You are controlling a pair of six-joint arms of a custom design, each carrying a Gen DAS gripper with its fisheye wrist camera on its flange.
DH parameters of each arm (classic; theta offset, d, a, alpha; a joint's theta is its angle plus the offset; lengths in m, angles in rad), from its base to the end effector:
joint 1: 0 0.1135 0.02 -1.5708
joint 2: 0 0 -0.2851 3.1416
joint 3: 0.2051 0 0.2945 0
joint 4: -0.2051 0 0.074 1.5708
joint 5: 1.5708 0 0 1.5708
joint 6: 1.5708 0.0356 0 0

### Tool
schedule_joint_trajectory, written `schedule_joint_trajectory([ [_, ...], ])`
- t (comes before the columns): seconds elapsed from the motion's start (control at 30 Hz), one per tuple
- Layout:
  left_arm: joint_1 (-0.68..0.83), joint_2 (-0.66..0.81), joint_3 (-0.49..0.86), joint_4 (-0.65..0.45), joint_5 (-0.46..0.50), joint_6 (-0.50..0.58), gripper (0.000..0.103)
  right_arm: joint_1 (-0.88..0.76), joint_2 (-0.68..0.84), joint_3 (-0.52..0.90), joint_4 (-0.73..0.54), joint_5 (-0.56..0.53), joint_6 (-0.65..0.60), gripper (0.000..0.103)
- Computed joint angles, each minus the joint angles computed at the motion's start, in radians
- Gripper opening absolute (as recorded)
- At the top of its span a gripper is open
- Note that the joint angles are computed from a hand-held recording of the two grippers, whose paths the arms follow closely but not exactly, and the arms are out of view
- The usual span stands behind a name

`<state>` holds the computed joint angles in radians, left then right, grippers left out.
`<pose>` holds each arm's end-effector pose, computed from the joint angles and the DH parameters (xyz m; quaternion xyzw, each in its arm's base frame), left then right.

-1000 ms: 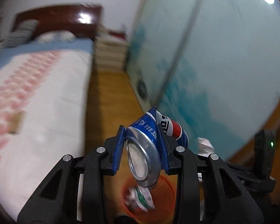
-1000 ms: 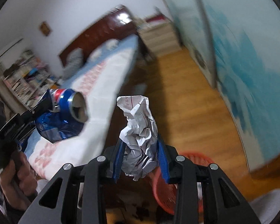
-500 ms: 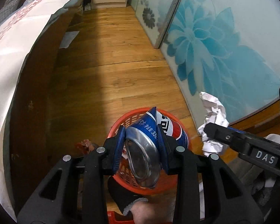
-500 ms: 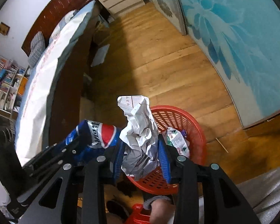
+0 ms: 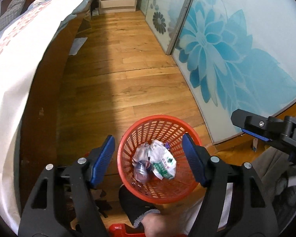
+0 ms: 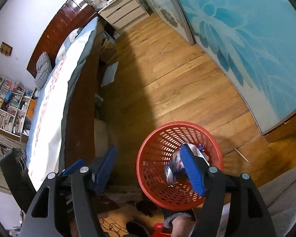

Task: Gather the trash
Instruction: 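Carry the Pepsi can and crumpled paper to the red basket and release them, then return to the bed and grasp the cardboard piece with the right tool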

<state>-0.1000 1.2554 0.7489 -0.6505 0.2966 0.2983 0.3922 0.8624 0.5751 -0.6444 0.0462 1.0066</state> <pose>0.2539 -0.0359 0.1982 0.2213 0.9428 -0.1238 0.2165 0.1793 0.0724 0.2179 0.2939 0.9025 0.1854 0.2544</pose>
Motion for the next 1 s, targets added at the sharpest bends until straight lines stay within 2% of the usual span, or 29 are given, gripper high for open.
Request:
schedule_joint_trajectory([
  [0.1, 0.046, -0.028, 0.025, -0.041, 0.013, 0.041, 0.071, 0.019, 0.021, 0.012, 0.003, 0.006, -0.003, 0.068],
  [0.2, 0.14, -0.07, 0.071, -0.101, 0.059, 0.129, 0.071, 0.053, 0.052, 0.039, -0.002, 0.028, -0.009, 0.071],
  [0.3, 0.293, -0.085, 0.135, -0.145, 0.126, 0.226, 0.079, 0.108, 0.105, 0.075, 0.002, 0.056, -0.015, 0.071],
  [0.5, 0.622, 0.02, 0.282, -0.175, 0.223, 0.364, 0.08, 0.216, 0.223, 0.158, 0.034, 0.103, -0.046, 0.071],
  [0.7, 0.82, 0.188, 0.428, -0.155, 0.267, 0.359, 0.081, 0.302, 0.353, 0.244, 0.083, 0.116, -0.081, 0.071],
  [0.87, 0.864, 0.328, 0.556, -0.167, 0.286, 0.297, 0.082, 0.329, 0.437, 0.329, 0.114, 0.085, -0.115, 0.071],
  [1.0, 0.854, 0.382, 0.593, -0.078, 0.257, 0.26, 0.082, 0.318, 0.571, 0.495, 0.079, 0.052, -0.172, 0.072],
])
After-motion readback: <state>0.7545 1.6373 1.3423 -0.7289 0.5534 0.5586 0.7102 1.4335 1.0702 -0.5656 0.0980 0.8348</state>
